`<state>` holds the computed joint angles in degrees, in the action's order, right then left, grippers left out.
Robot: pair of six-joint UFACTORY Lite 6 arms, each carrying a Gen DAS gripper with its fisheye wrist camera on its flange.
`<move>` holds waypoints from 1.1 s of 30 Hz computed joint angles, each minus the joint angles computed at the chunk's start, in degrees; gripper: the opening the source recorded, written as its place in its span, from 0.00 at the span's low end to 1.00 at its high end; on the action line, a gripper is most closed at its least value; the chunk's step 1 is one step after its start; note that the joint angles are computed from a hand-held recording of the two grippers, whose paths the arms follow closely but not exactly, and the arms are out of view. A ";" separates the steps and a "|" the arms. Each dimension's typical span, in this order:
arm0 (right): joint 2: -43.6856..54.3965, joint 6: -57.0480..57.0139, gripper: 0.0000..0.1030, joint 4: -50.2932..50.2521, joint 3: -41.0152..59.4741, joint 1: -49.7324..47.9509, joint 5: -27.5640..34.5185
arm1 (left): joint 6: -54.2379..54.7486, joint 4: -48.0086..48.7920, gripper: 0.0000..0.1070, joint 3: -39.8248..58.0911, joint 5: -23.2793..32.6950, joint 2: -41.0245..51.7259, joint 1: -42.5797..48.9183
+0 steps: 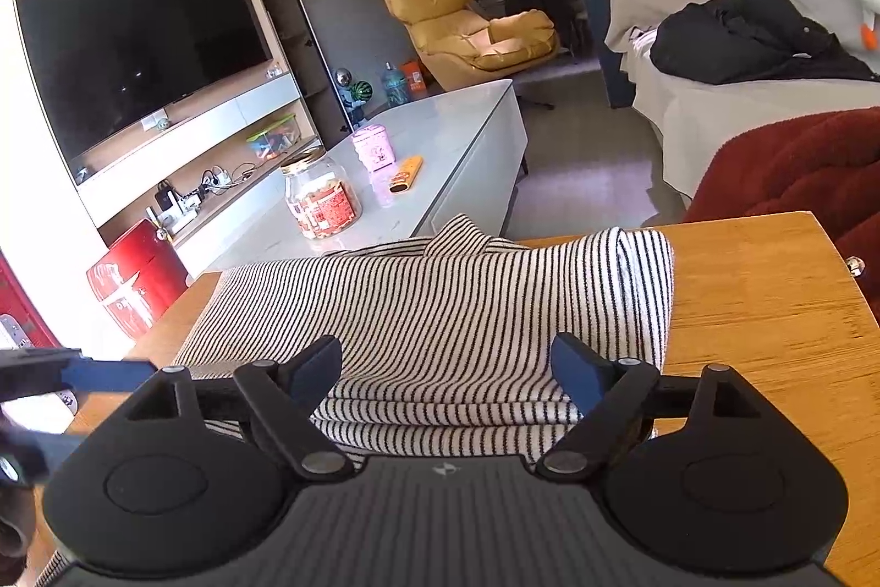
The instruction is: Fold clothes
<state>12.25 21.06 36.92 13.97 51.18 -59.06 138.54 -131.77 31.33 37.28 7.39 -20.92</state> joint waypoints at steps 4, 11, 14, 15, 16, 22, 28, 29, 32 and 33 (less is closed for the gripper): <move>-0.93 -3.00 0.82 2.67 1.14 0.61 2.84 | -1.74 -2.98 0.96 5.14 3.22 3.47 1.31; -10.58 -40.24 0.41 24.89 10.10 1.75 12.87 | 1.96 -11.43 0.96 16.71 -1.08 20.28 -0.70; -5.53 -46.99 0.41 22.32 19.81 -7.88 21.49 | 6.53 -15.49 0.96 16.03 -1.99 20.05 -2.19; -2.07 -46.53 0.41 19.79 23.62 -11.45 24.95 | 5.63 -14.69 0.96 16.14 -2.11 20.02 -1.94; 1.16 -43.80 0.41 16.05 26.64 -14.43 27.76 | 4.71 -13.86 0.96 16.26 -2.24 19.99 -1.67; 16.96 -28.86 0.48 -0.64 41.21 -23.26 37.90 | 0.12 -8.64 0.96 16.45 -1.42 20.02 0.35; 19.91 -42.31 0.27 10.74 41.94 -18.41 31.50 | -1.14 -7.44 0.96 17.30 -0.99 20.68 0.89; 19.84 -41.87 0.23 10.66 41.76 -18.44 31.26 | -1.02 -7.41 0.96 17.28 -0.78 20.77 0.98; 19.67 -40.54 0.19 10.01 41.20 -18.52 30.58 | -0.01 -8.54 0.96 16.41 -0.46 20.34 0.61; 19.61 -41.09 0.17 10.49 41.11 -18.29 30.21 | 0.42 -9.01 0.96 15.95 -0.30 20.12 0.47</move>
